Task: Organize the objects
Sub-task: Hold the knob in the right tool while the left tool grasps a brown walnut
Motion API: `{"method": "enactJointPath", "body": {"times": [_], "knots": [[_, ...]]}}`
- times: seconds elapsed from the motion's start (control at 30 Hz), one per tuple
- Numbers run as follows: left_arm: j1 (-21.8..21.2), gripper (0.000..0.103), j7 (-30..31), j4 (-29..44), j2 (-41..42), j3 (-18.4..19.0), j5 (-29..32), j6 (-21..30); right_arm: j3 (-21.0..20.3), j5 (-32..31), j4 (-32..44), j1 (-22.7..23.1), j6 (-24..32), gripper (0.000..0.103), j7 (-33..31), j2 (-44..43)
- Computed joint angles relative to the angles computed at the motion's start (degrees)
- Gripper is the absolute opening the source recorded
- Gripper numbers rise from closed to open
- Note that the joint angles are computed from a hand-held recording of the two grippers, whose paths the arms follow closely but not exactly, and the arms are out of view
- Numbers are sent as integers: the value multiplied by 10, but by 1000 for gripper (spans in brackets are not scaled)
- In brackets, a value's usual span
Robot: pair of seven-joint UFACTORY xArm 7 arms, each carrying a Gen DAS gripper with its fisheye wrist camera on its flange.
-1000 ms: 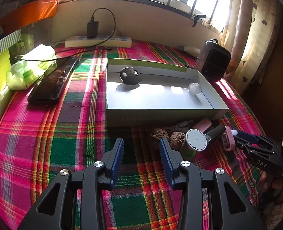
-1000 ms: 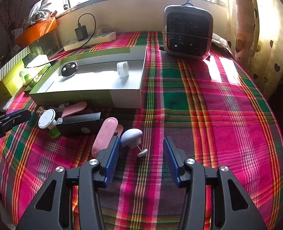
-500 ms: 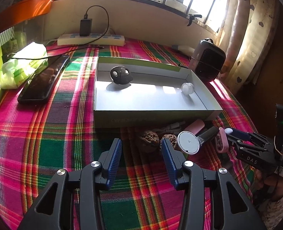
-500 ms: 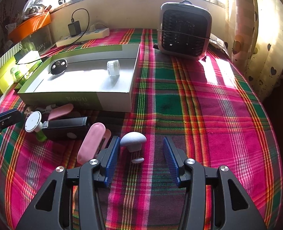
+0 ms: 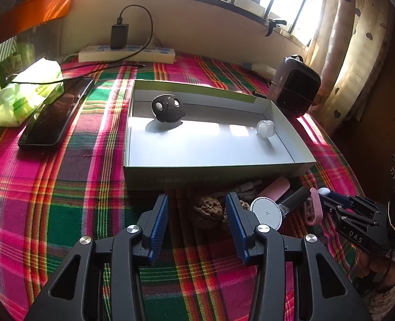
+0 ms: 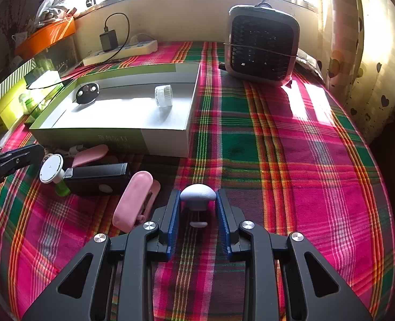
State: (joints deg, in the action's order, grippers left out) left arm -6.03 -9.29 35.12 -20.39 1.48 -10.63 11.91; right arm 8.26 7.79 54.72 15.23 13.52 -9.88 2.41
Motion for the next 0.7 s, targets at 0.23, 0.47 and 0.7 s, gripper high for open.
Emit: {"method": "enactJointPath", "body": {"times": [0.23,0.47,0.7], "knots": [[8,42,-2,8,9,-3,4,3,0,2,0,0,0,28,-1,0],[3,42,9,6,6,2,-4,11,0,4,2,1,2,28,-2,0],[4,42,14,16,12,-1,2,23,0,5,1,0,1,28,-3,0]]}}
